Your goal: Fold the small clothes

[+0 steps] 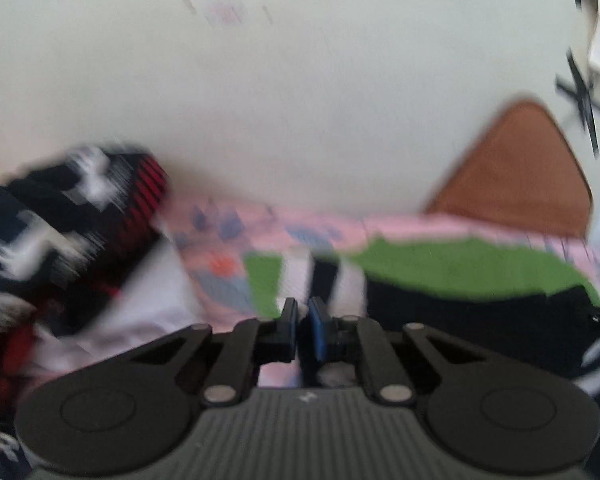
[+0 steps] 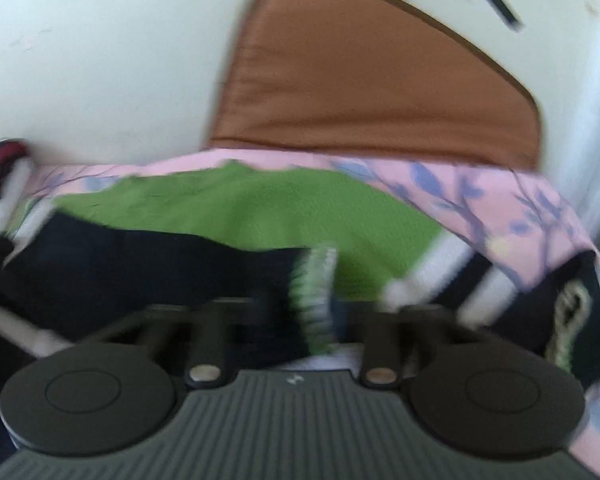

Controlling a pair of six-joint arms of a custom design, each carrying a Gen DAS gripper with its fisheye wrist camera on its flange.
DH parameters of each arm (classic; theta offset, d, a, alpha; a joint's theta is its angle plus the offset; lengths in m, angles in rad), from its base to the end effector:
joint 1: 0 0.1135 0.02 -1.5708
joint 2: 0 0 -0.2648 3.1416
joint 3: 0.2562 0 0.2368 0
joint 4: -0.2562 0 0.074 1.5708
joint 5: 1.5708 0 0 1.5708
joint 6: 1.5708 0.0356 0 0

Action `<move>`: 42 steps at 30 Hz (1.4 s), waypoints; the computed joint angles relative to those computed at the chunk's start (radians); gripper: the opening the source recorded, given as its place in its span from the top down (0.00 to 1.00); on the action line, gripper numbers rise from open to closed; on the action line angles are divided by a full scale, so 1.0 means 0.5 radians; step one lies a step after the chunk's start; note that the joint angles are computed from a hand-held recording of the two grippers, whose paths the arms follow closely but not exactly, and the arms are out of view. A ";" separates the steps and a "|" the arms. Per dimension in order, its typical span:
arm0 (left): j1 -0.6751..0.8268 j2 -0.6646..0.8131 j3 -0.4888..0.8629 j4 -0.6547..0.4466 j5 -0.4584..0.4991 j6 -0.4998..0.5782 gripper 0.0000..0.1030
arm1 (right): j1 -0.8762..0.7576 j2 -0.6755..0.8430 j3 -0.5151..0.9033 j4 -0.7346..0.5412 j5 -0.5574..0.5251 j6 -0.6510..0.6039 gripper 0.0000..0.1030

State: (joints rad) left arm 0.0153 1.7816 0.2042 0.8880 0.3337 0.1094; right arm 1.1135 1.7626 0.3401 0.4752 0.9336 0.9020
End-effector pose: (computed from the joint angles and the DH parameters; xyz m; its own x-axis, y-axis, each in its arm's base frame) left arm 0.2171 -0.0083 0.0745 -0.6062 0.0939 -0.7898 0.3063 0.9440 -0.1228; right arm 0.1225 0.1841 0.0785 -0.4785 0.0848 -0.8740 0.0787 0.9955 0.0535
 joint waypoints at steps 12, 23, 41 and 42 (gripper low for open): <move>0.083 0.321 0.194 -0.045 -0.324 0.173 0.92 | -0.311 0.078 0.288 -0.333 -0.027 0.029 0.65; 0.599 -0.053 0.349 -0.637 0.619 0.139 0.83 | 0.279 -0.443 0.132 -0.370 0.280 0.144 0.59; 0.072 0.386 0.453 -0.371 -0.018 0.324 0.89 | -0.064 0.750 1.186 0.217 -1.046 -0.676 0.64; 0.012 0.410 0.373 -0.188 -0.132 0.351 0.84 | -0.063 0.715 1.159 0.189 -1.063 -0.652 0.64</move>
